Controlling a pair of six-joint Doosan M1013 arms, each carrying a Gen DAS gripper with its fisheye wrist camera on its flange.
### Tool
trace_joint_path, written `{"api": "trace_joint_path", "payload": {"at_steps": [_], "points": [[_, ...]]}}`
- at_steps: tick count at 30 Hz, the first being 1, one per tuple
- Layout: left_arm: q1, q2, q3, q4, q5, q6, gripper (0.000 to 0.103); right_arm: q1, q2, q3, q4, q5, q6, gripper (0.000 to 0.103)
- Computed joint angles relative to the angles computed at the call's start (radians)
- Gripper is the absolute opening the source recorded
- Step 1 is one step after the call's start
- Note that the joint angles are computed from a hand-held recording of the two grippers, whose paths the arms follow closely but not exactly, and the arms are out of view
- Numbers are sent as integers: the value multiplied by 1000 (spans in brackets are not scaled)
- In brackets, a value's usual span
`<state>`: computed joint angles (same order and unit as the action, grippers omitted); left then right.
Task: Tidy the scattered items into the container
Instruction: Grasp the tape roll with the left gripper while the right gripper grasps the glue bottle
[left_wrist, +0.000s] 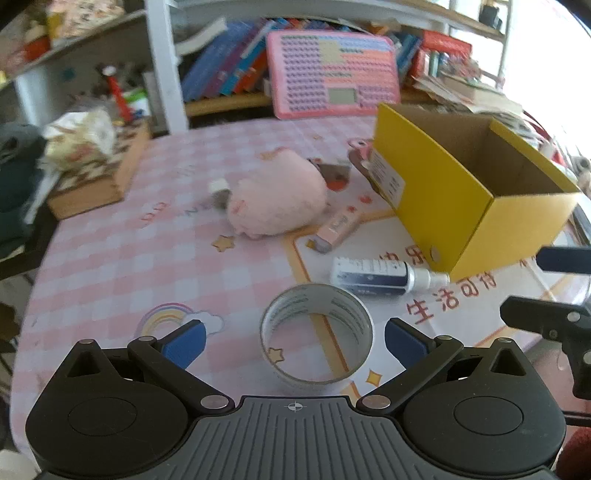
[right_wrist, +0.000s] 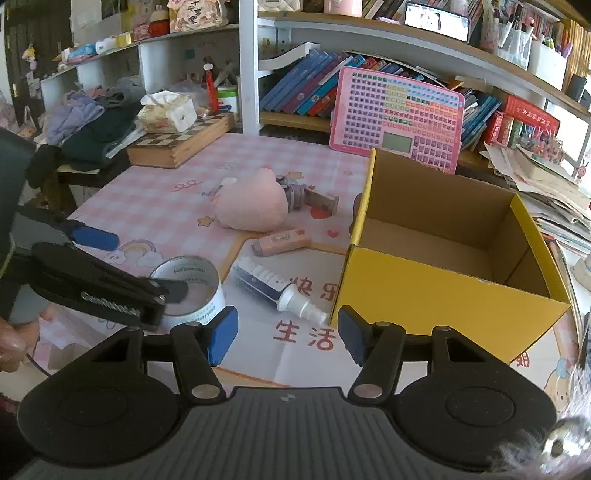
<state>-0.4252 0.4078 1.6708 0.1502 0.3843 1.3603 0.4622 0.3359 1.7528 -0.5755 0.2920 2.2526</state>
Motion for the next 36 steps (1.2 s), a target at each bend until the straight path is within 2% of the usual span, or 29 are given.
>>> {"api": "trace_joint_path", "payload": {"at_steps": [5,10,12,14,16,18,21,26,31,36], "points": [[6,29,-27,-193,18,297,103,11,18,-25,-66,41,81,58],[-5,62,-48,-135,42,365,103,17,33,-49,-62,71,84,58],[0,70,-51,-148,42,393,103,18,40,-57,-48,77,70,58],[14,74,-55,-215,38,441,97,18,46,-65,-20,77,45,58],[33,79,-60,-315,47,514,85,17,55,-78,20,77,7,58],[47,80,-60,-364,47,547,85,15,66,-93,70,75,-46,58],[64,77,-57,-361,48,525,85,12,86,-120,176,73,-166,58],[94,71,-56,-302,43,396,85,4,133,-180,362,100,-391,57],[112,64,-50,-272,38,324,85,0,201,-267,434,187,-529,57],[119,56,-40,-248,22,282,85,-1,261,-341,415,272,-652,56]]}}
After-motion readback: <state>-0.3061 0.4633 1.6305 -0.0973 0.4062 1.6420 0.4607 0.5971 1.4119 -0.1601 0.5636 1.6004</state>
